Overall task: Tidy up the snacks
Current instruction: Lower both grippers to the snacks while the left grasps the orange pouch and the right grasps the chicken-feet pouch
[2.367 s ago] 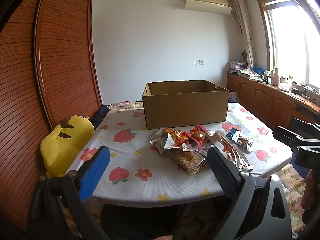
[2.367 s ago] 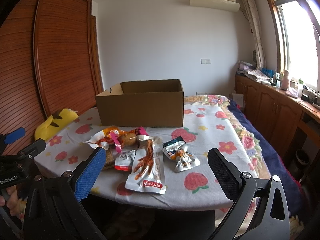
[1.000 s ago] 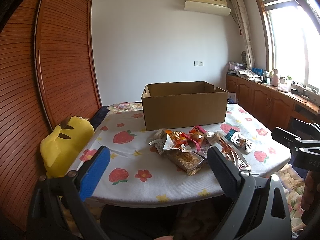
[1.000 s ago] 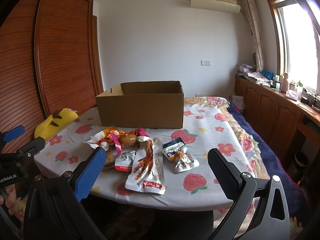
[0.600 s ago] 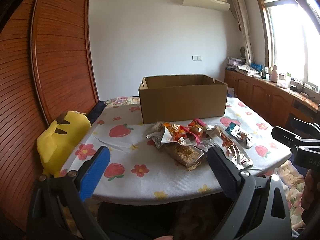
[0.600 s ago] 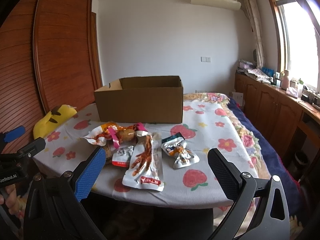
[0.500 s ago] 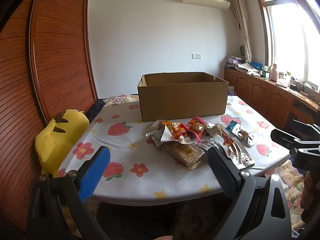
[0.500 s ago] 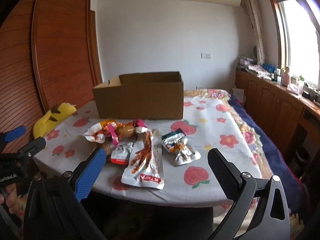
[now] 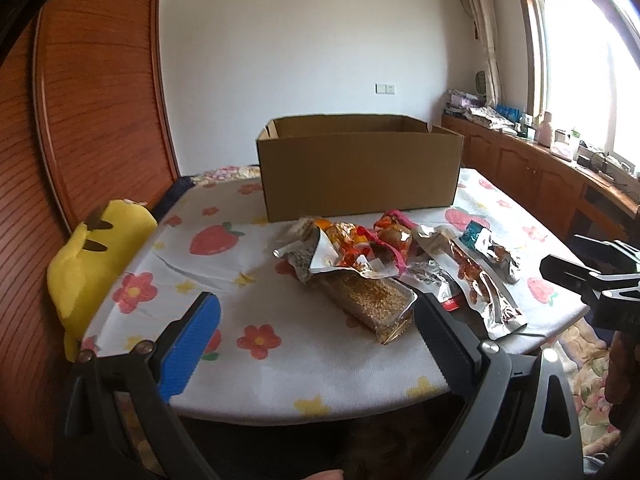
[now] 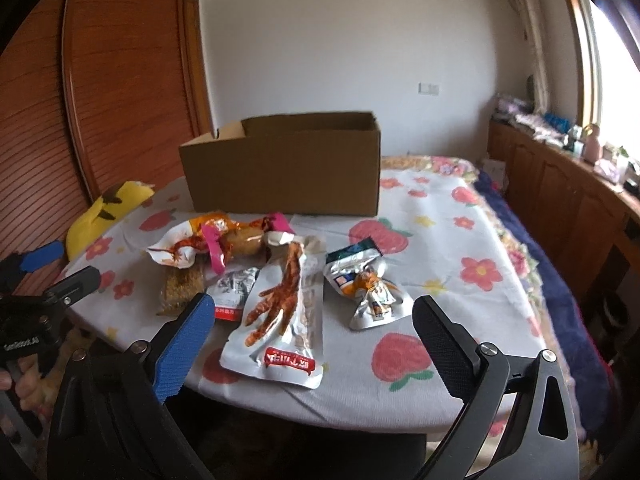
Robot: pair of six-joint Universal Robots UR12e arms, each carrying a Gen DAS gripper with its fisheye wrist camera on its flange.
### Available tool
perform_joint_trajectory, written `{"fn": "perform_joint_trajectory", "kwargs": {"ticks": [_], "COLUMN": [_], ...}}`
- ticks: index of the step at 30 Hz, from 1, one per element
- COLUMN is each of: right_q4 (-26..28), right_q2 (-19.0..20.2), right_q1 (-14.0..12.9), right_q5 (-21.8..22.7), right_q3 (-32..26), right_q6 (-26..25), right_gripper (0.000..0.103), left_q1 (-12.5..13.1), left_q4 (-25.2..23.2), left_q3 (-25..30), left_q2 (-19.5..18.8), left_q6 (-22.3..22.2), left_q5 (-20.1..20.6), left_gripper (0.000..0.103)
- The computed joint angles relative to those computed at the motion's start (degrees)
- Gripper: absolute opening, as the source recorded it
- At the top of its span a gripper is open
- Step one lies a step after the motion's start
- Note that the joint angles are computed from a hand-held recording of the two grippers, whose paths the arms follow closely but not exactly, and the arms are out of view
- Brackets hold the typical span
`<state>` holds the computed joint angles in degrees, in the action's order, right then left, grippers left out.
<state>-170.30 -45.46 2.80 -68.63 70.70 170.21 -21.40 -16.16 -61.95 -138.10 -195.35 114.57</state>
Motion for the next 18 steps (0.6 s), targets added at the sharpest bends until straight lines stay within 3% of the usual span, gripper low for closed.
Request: {"fn": "perform_joint_trajectory", "kwargs": {"ticks": [9,15,18], "right_q4": [10.43,19.54,23.94], "right_q2": [3.03,4.99,6.22], "right_q1": [-1.08,-0.88,-0.21], "right_q5": [4.69,10.63,10.28], "right_q3": [-6.06,-10.69,-13.55], "right_q6": [-2.83,-6.03,-8.34], "right_gripper": [0.089,0.073,0.065], "left_q1": [1.38,1.94,2.21], "left_q4": [-4.71,-6.98,-8.03], "left_q3": [4.98,8.60,9.93], "left_q2": [-2.54,-4.08,-4.57], "left_q6": [-0.17,1.24,2.00], "left_q5": [-4.47,-4.92,-4.99], "left_gripper": [0.098,0.097,0.097]}}
